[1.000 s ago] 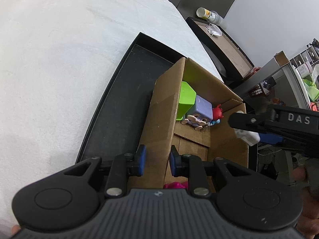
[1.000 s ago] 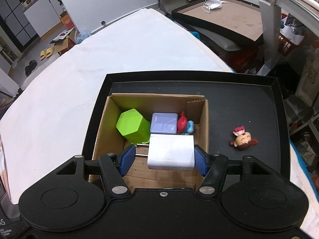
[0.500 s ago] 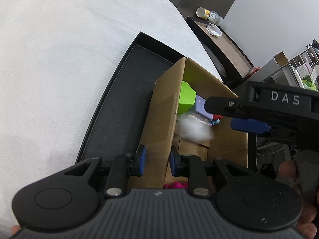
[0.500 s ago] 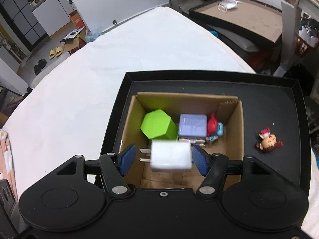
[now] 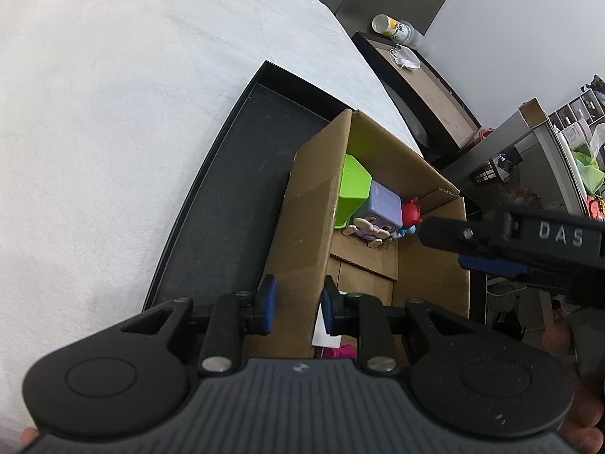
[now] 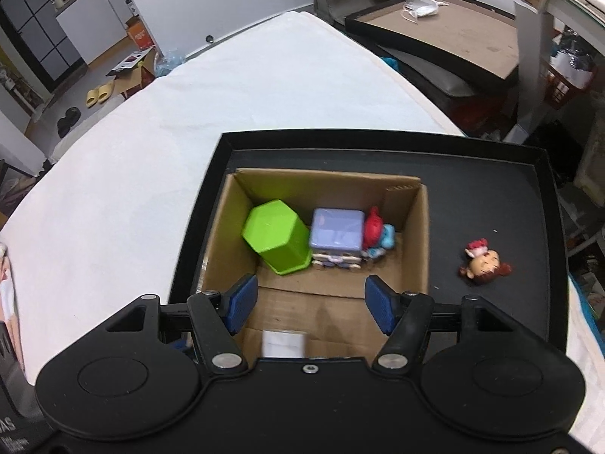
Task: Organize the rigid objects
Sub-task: 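Carry the white charger into the box and open the right gripper, then move the right tool to the brown-haired doll head and grasp it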
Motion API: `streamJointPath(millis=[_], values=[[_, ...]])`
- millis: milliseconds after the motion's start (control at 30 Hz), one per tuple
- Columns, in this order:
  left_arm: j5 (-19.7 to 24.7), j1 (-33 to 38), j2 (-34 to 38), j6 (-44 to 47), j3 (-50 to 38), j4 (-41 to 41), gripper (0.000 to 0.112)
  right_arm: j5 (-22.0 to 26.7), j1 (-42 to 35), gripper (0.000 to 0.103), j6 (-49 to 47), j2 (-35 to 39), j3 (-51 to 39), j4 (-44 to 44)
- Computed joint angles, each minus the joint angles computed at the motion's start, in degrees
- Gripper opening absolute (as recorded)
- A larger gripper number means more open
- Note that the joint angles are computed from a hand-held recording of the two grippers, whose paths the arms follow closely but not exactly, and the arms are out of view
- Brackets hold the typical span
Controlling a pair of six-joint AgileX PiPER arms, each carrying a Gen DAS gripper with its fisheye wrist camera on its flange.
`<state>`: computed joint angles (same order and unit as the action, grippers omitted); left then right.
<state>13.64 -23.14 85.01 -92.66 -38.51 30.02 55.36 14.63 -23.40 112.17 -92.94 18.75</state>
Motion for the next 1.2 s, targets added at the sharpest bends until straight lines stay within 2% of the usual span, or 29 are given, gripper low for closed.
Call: streamJointPath(millis=[133, 600, 1000, 1200], values=[[0.12, -0.06, 0.08, -0.13, -0.08, 0.1, 0.023, -0.36, -1.62, 0.067, -0.19, -0.27, 0.59, -1.06], [0.66, -0.16, 0.33, -0.02, -0.51, 0.13, 0.023, -0.13, -8.7, 0.068, -3.94, 0.38, -1.39, -0.48], [1.27, -0.37, 0.68, -0.88, -0.92, 0.93, 0.023, -0.44, -13.82, 0.068, -0.82, 7.29, -7.02, -2.87], [1.48, -0.6, 0.82, -1.44, -1.03, 1.46, 0.023, -2.36, -13.67, 0.067, 0.63, 10.42, -8.6, -4.53]])
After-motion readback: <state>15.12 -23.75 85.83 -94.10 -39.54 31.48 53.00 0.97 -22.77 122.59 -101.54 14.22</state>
